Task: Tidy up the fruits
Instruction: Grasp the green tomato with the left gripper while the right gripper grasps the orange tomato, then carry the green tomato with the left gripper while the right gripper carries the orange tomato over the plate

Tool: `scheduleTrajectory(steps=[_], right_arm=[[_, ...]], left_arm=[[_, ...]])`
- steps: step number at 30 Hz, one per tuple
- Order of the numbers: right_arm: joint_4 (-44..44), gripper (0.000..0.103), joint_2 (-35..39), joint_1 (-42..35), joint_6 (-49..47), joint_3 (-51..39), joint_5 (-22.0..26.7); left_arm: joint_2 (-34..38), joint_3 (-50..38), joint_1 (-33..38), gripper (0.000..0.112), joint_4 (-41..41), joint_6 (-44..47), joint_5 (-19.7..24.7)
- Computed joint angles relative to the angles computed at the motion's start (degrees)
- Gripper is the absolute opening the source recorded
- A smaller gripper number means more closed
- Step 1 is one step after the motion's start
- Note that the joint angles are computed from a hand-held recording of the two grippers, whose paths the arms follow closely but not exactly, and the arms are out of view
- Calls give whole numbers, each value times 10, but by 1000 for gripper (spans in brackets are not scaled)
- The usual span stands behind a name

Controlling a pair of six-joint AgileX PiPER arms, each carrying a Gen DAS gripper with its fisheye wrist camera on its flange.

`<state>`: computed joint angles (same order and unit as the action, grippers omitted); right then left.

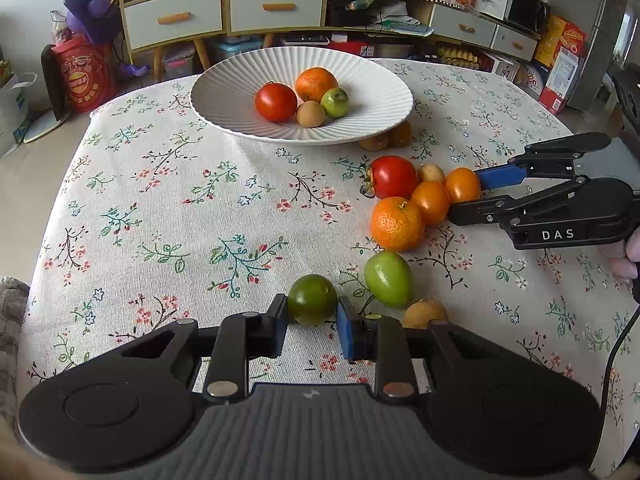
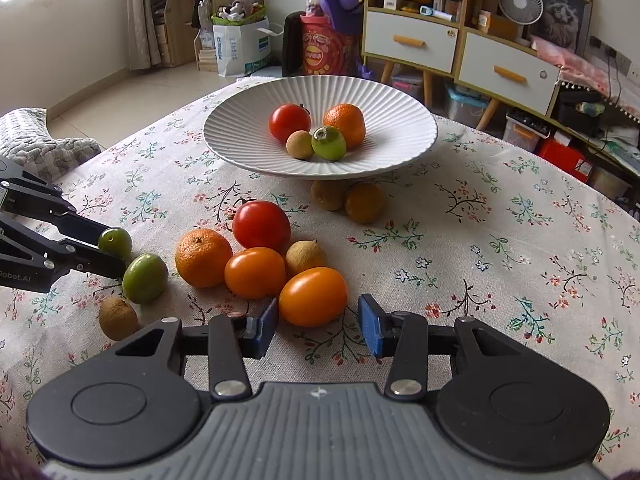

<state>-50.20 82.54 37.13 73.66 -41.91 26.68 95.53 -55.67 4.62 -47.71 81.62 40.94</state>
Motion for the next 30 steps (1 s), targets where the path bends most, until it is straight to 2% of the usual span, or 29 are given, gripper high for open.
scheduleTrajectory(steps=[6,14,30], right_arm=[[5,34,1,-1,-8,-2,-2],[14,33,-5,-7,-13,-3,-8],[-25,33,-35,-19,44,-4,-11]], left_arm=[[-4,3,-5,18,-4,-6,-8],[-11,2,-12,18,-16,-20,-14],[-11,-32,-49,18,-51,-56,-32]])
